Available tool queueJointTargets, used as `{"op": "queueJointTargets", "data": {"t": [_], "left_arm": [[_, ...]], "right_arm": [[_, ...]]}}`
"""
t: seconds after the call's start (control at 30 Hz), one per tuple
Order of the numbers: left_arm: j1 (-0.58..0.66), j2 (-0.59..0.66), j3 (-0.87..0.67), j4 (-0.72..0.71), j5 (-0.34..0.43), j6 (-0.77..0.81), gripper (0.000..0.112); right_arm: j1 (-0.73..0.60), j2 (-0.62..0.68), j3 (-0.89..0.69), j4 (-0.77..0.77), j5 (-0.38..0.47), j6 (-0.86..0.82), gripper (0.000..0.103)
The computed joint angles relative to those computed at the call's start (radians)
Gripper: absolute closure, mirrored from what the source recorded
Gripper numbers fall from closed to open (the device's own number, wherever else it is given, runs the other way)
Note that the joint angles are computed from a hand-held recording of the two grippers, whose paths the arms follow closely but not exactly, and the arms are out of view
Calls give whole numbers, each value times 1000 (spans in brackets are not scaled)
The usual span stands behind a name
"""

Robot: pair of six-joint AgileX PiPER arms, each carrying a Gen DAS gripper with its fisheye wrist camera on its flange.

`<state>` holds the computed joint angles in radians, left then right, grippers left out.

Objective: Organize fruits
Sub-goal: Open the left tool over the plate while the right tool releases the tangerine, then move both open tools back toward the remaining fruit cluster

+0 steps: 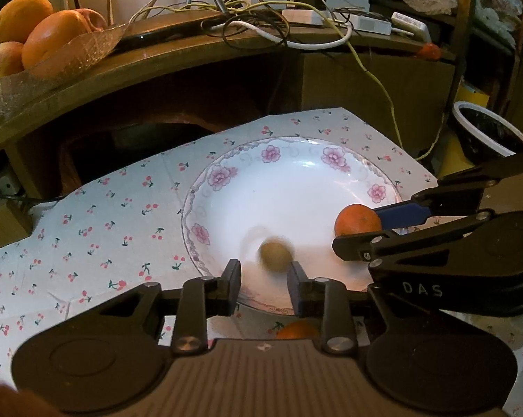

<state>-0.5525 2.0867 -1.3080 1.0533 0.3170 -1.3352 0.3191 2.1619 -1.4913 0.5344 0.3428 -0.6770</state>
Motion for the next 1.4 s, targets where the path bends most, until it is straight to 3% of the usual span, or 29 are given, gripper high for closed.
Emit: {"op": "queueJointTargets", "data": {"t": [0.33,0.87,1.0,1.4], "left_arm": [[-5,-42,27,31,17,-49,74],[-8,-90,69,64,0,-91,73],[-5,-96,77,63,-2,-94,73],[-4,-138,129,41,-16,-77,72]], "right_arm": [[-12,-27,38,103,-34,-102,62],[-37,-38,50,214,-21,-200,58],[-39,-37,51,230,-17,-218,52],[-46,-68,94,313,-16,-306,52]]}}
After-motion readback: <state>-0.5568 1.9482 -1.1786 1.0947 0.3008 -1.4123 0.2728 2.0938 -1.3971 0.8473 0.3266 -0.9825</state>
